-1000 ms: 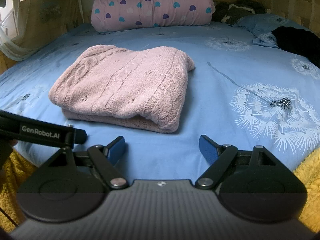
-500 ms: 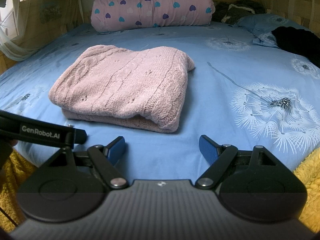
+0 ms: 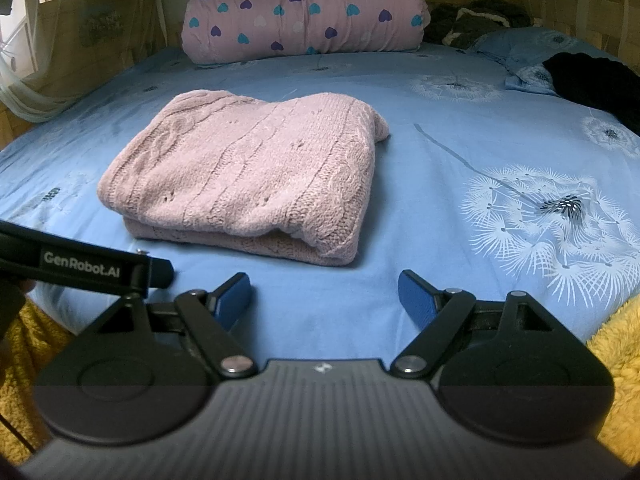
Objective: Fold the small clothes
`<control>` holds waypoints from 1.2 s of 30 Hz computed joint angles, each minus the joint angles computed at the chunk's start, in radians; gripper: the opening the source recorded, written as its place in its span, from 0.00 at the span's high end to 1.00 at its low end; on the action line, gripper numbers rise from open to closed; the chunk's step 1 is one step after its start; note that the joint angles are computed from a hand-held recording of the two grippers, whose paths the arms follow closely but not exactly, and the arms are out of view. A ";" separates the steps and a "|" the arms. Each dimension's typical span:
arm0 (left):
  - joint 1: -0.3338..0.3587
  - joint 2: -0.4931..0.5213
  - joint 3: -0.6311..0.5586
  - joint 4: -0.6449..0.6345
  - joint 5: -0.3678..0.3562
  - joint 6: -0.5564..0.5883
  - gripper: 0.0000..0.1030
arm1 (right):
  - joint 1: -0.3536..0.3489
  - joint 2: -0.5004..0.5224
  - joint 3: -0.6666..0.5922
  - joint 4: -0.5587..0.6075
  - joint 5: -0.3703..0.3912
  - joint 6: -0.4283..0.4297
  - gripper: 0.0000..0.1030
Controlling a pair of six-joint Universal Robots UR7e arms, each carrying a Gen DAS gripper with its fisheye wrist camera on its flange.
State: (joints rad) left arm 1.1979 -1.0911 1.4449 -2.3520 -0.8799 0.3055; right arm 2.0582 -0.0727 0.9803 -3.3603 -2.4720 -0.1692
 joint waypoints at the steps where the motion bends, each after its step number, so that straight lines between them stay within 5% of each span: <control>1: 0.000 0.000 0.000 0.000 0.000 0.000 0.00 | 0.000 0.000 0.000 0.000 0.000 0.000 0.20; 36: 0.001 0.000 0.005 -0.012 0.001 0.005 0.00 | -0.001 -0.002 0.003 0.001 0.001 0.001 0.20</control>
State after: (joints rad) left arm 1.1985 -1.0912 1.4503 -2.3645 -0.8790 0.3105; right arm 2.0576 -0.0751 0.9830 -3.3596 -2.4710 -0.1679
